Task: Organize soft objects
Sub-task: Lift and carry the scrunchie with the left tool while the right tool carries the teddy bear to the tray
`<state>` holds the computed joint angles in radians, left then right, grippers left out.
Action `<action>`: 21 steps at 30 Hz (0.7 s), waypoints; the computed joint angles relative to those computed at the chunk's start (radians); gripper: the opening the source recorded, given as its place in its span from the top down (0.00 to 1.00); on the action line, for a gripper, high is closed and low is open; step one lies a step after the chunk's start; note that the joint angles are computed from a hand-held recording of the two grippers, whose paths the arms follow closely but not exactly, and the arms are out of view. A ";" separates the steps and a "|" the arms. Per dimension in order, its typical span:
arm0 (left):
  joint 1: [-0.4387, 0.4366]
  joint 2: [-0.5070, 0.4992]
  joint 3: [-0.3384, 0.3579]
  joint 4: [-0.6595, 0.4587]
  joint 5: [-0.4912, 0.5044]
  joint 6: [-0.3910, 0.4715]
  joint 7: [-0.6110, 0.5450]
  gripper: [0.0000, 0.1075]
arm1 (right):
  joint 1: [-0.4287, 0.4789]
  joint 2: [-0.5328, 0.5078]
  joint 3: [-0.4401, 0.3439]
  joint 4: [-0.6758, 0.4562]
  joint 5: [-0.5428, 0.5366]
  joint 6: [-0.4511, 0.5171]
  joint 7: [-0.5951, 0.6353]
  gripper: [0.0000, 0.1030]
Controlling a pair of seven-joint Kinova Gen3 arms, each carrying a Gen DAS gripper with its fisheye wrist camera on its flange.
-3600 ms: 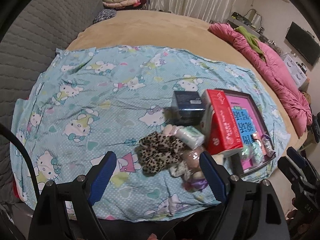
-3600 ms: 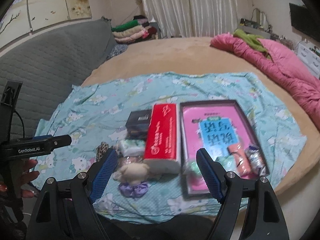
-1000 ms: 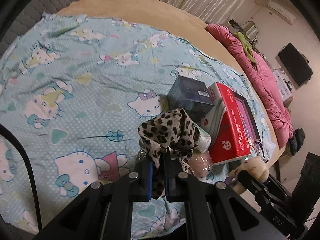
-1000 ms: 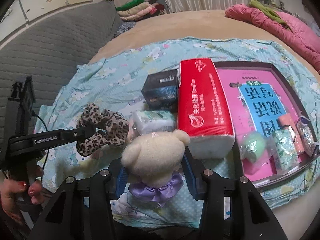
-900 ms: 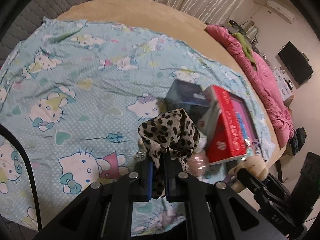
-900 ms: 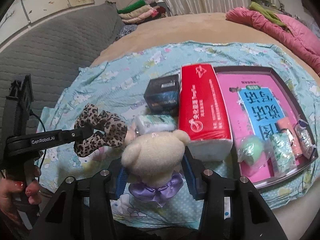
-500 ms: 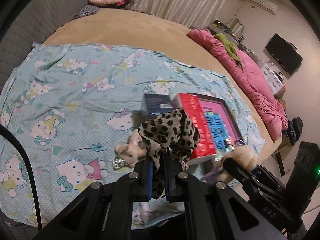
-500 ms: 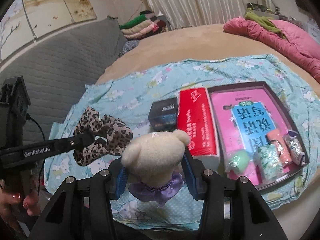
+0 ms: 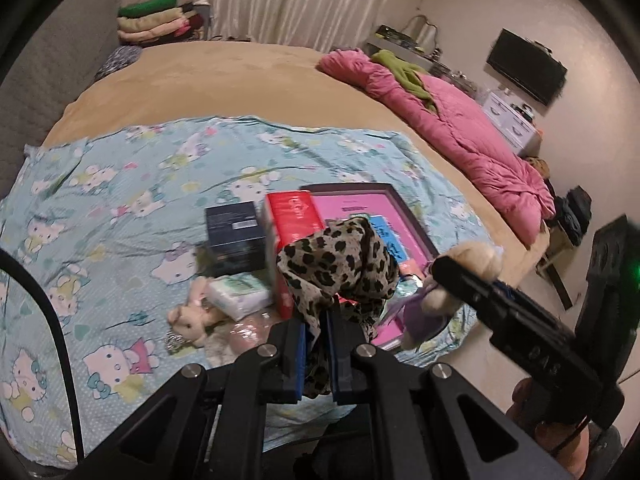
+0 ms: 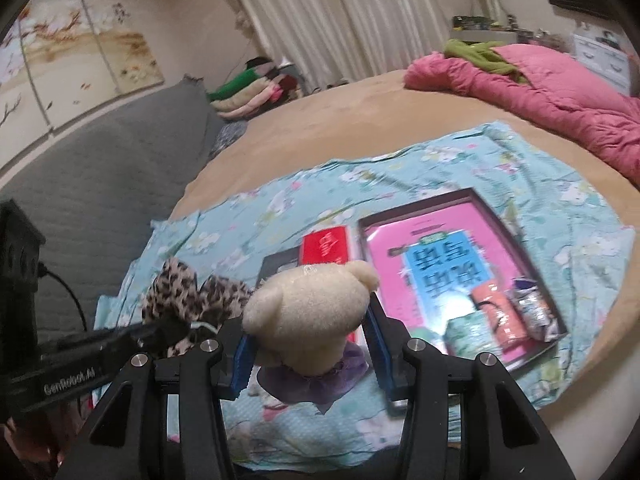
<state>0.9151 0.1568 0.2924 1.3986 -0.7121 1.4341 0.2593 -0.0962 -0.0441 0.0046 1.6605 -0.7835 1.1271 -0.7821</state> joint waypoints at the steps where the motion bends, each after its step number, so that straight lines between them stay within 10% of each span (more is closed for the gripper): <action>1: -0.002 0.008 0.000 -0.013 -0.002 -0.001 -0.012 0.92 | 0.006 0.005 0.006 -0.012 0.005 0.003 -0.006 0.52; 21: -0.004 0.181 -0.123 -0.241 0.104 -0.090 -0.296 0.92 | 0.151 0.106 0.024 -0.135 0.019 0.004 -0.037 0.52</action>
<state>0.9114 0.3382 0.1695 1.1574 -0.6083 1.3437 -0.0367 0.0546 0.0622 0.0283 1.5257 -0.7640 1.1310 -0.8195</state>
